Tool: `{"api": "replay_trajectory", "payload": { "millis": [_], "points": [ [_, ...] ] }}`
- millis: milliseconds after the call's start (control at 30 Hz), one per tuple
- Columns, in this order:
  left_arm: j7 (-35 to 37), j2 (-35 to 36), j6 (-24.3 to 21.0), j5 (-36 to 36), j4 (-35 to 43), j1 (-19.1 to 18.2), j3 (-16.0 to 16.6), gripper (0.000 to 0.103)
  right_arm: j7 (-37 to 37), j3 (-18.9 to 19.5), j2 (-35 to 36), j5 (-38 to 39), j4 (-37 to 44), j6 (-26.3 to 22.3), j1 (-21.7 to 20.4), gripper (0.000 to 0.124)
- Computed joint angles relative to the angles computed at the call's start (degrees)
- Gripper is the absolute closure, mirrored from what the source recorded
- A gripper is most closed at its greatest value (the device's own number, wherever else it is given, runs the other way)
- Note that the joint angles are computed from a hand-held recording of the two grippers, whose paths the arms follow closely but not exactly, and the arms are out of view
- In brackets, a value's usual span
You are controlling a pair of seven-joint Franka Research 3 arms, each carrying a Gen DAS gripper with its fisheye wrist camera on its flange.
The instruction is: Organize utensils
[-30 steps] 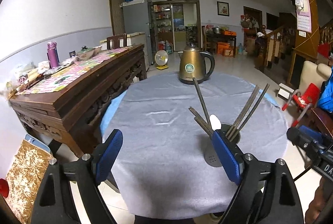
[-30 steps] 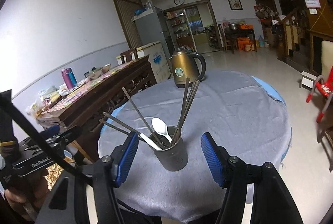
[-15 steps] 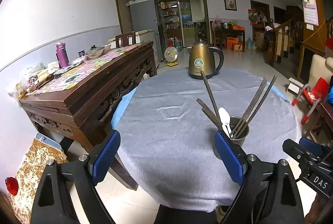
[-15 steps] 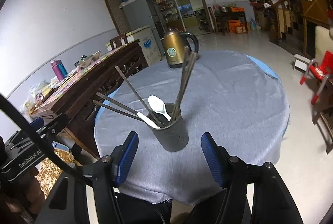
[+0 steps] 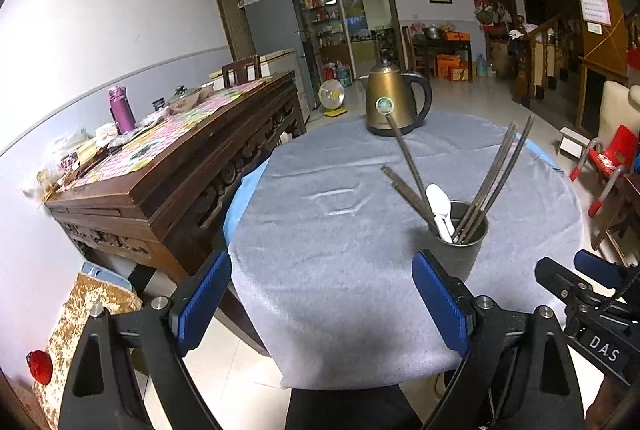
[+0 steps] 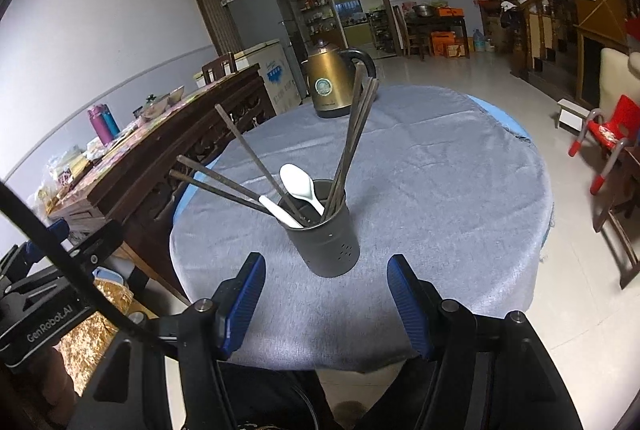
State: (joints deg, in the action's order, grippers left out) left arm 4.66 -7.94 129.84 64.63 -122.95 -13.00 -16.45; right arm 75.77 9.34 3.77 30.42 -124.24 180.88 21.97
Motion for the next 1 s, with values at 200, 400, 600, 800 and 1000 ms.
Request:
{"api": "replay_trajectory", "payload": {
  "millis": [200, 400, 600, 800, 1000],
  "points": [
    [1.0, 0.5, 0.6, -2.5, 0.0, 0.2, 0.6, 0.011, 5.6, -2.1, 0.3, -6.3, -0.5, 0.4, 1.4, 0.057],
    [-0.1, 0.5, 0.7, -1.7, -0.3, 0.3, 0.5, 0.011, 12.0, -4.2, 0.0, -13.4, -1.3, 1.0, 2.4, 0.057],
    [-0.2, 0.1, 1.6, -1.7, -0.5, 0.5, 0.6, 0.011, 20.5, -6.9, -0.1, -23.4, -1.7, 1.3, 3.8, 0.057],
    [-1.0, -0.2, 2.0, -1.8, -0.8, 0.8, 0.6, 0.011, 28.5, -9.2, -0.1, -32.4, -1.8, 1.1, 4.7, 0.057],
    [-1.5, -0.4, 2.3, -0.7, -1.1, 0.8, 0.3, 0.011, 33.6, -10.1, -0.2, -38.0, -2.0, 1.3, 4.7, 0.057]
  ]
}}
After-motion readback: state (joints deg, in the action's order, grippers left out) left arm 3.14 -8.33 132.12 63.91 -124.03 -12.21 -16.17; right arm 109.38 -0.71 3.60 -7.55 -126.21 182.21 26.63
